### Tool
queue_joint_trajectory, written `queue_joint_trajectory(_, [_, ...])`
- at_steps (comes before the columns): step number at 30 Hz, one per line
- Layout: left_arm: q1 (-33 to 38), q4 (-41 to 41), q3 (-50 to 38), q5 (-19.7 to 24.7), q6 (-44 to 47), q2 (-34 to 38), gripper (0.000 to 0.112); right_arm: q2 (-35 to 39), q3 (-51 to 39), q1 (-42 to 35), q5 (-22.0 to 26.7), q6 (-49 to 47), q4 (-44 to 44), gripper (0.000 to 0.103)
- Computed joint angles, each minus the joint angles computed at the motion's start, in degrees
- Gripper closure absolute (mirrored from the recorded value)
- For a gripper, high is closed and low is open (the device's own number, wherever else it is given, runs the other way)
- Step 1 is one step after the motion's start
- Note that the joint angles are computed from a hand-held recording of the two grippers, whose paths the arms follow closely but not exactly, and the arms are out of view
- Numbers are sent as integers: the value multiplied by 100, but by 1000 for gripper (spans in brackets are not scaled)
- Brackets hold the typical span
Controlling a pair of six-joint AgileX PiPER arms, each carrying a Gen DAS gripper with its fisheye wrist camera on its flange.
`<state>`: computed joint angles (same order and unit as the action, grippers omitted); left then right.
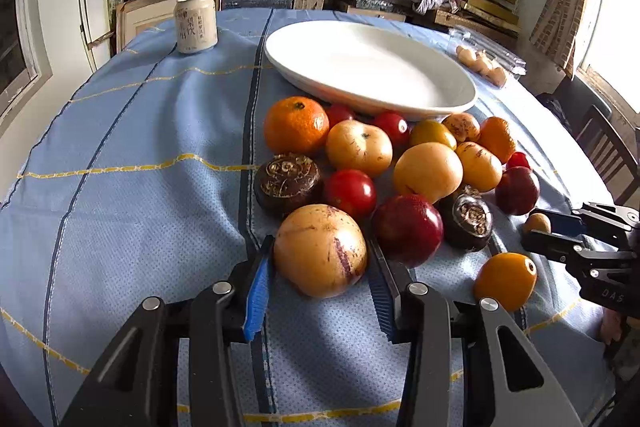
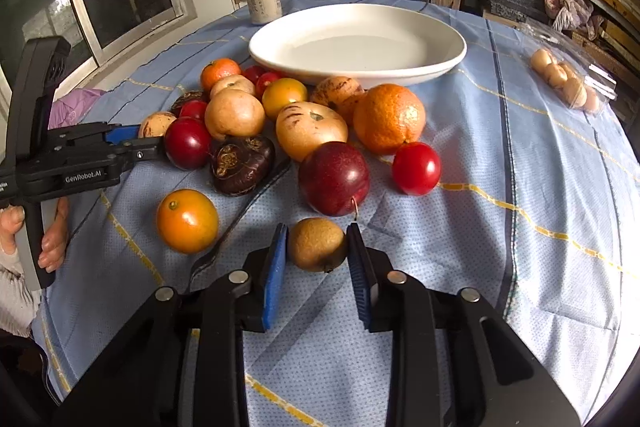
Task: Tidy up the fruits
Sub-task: 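Carry both pears over the white plate and open both grippers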
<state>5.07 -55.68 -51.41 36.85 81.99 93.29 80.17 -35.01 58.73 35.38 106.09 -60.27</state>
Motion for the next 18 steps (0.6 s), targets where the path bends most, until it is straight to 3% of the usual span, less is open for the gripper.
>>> queue_joint_trajectory(6, [246,-564,235,219,622,-387,68,-525,149,384,530,466,-182,74])
queue_joint_trajectory(9, [224,-185,-191,560,-45,-449,68,-811,-89,337,922,-188,165,74])
queue_joint_trajectory(12, [-229,363,-897,471,-1026,-414,68,-899,-620,-152,1159,-1094,258,74])
queue_joint_trajectory(15, [-825,868,-1736,392,-1998,-19,68,-422,-1309,-1103,765,-1772,174,74])
queue_joint_trajectory(18, [-1475,1606,-2539,70,-3075,638,68,248,-1832,-2021,52,-2321,475,74])
